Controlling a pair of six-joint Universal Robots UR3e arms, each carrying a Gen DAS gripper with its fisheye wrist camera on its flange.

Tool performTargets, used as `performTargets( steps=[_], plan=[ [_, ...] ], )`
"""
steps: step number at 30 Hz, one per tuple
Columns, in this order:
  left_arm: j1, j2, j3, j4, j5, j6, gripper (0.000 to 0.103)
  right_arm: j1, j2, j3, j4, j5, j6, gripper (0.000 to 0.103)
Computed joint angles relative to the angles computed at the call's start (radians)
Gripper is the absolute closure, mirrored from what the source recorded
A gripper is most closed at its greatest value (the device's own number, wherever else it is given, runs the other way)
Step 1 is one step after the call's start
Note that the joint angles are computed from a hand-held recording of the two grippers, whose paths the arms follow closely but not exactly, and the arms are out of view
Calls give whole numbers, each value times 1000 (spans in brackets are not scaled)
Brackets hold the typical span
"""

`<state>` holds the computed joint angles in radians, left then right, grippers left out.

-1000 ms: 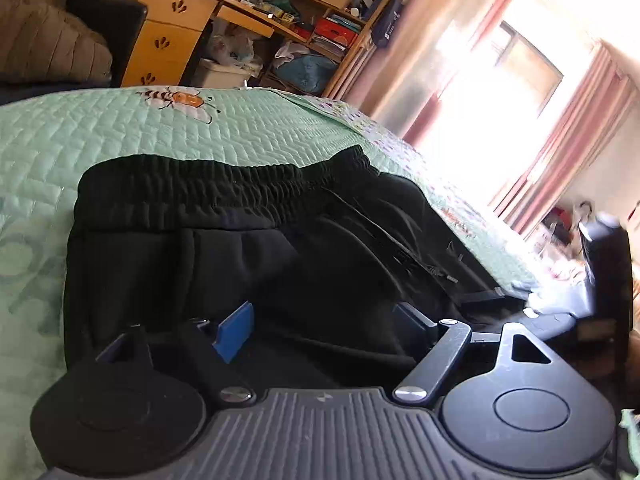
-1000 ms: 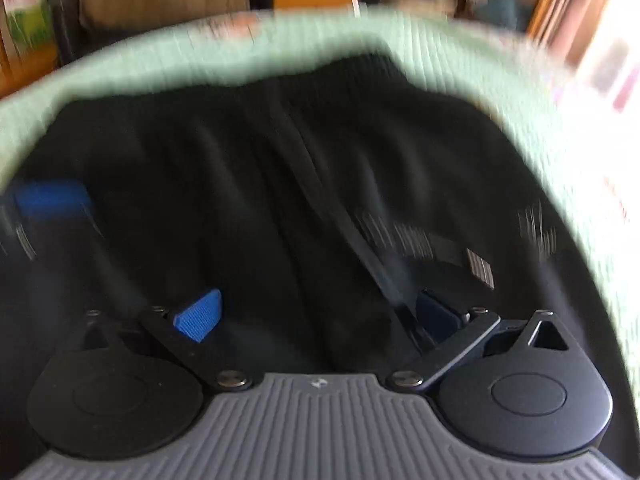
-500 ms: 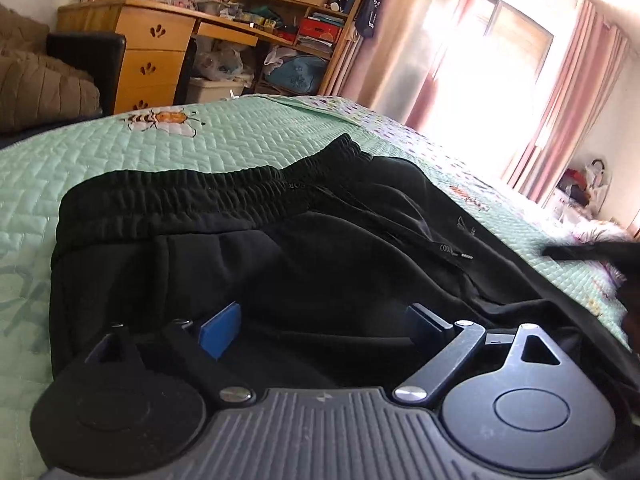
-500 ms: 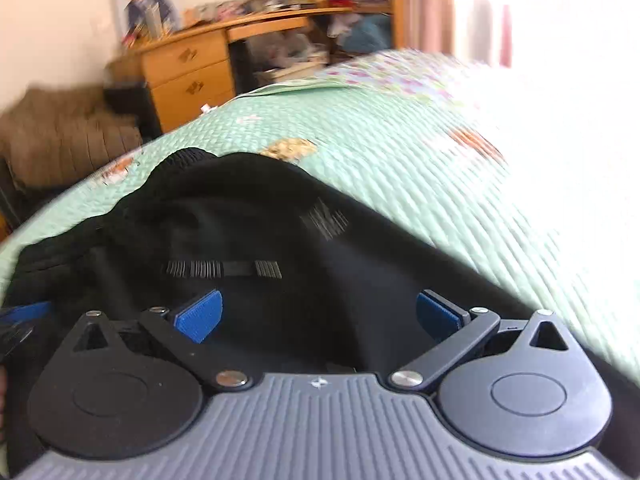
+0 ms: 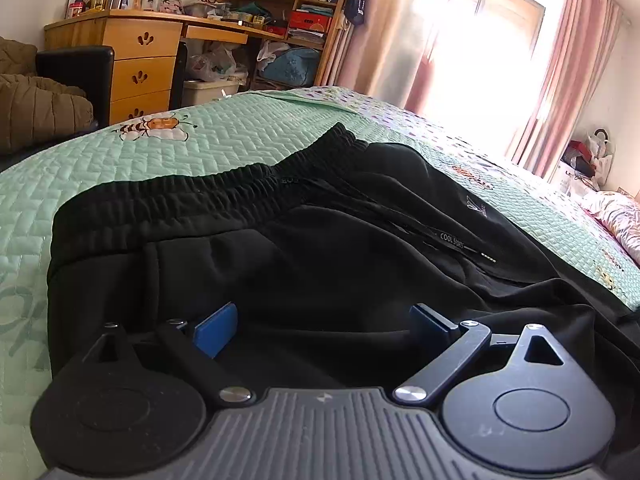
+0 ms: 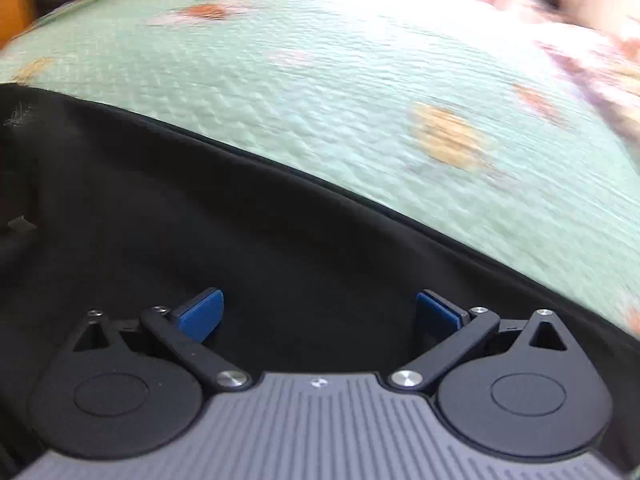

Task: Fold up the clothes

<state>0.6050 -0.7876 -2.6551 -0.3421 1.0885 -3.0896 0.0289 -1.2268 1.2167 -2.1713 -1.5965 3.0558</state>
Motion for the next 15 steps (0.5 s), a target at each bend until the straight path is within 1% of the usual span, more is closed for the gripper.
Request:
performTargets(
  steps=[1,2,3,4,5,6,7,8,9,10,11,12,13,14,15],
  plan=[
    [-15,9,-4,25,13,-11,9,0,-97,105,-45,101,-16,7],
    [-19,46,-13,38,-2,-10,9,-2,-186,209,-106,209,-30,6],
    [-25,85,-23,60,-23,-9,9,21,-247,310,-207,271,-31,5],
    [-62,81,-14,99,-21,-5,7,77,-267,374,-308,264,-21,0],
    [-131,36,4,170,9,-5,3,135,-249,396,-389,235,-8,0],
    [-226,-51,48,202,79,6,1,191,-214,376,-403,192,-8,0],
    [-331,-149,107,203,169,17,1,222,-168,340,-379,160,-10,0],
    [-397,-209,163,161,217,42,1,229,-135,295,-314,152,-21,1],
    [-421,-237,217,45,248,69,4,214,-120,283,-269,168,-64,1],
    [-403,-224,237,-76,258,84,7,190,-128,303,-250,178,-103,1],
    [-343,-168,238,-217,226,129,9,146,-175,364,-249,218,-94,1],
    [-276,-70,208,-309,184,184,9,67,-245,444,-243,319,-99,0],
    [-232,35,180,-378,172,231,9,-16,-315,507,-198,416,-123,0],
    [-196,139,170,-475,181,291,6,-75,-387,602,-212,456,-122,0],
    [-138,244,180,-597,158,344,2,-118,-469,695,-224,428,-124,0]
  ],
)
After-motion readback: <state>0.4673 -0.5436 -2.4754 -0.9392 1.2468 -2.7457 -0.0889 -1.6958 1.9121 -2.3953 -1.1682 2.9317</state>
